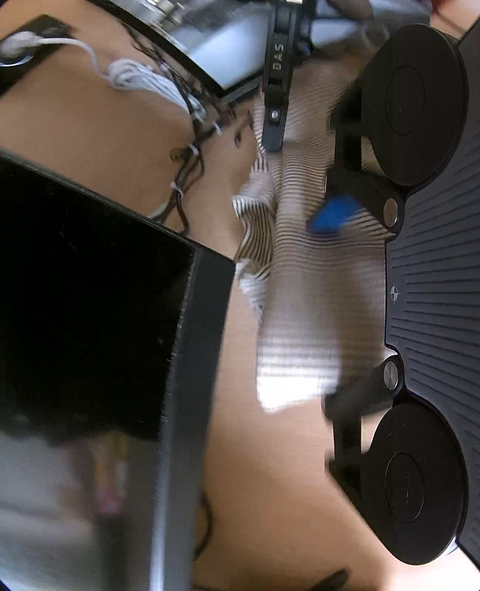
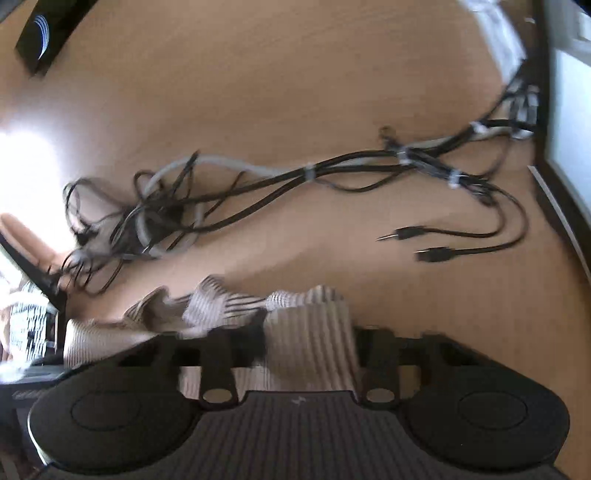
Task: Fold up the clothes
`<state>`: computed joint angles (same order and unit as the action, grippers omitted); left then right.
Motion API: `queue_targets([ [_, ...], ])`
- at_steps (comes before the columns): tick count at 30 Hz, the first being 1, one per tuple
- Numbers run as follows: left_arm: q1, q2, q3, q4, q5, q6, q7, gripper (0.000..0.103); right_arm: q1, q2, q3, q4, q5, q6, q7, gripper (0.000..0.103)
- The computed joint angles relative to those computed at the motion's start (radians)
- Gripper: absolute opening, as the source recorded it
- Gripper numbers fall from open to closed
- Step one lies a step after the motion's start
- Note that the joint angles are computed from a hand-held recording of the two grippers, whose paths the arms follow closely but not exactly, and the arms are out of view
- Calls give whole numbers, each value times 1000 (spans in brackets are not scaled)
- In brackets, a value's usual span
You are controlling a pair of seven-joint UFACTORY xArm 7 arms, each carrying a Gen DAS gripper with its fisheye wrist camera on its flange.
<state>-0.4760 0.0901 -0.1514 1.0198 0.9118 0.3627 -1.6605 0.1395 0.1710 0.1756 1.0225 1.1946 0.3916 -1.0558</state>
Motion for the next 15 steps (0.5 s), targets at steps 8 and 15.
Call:
queue_targets([
  [8, 19, -219, -72, -118, -83, 6, 191, 21, 46, -361, -66, -233, 159, 46, -408, 28],
  [15, -76, -543, -133, -324, -319, 115, 445, 18, 85, -788, -83, -598, -63, 7, -492, 23],
])
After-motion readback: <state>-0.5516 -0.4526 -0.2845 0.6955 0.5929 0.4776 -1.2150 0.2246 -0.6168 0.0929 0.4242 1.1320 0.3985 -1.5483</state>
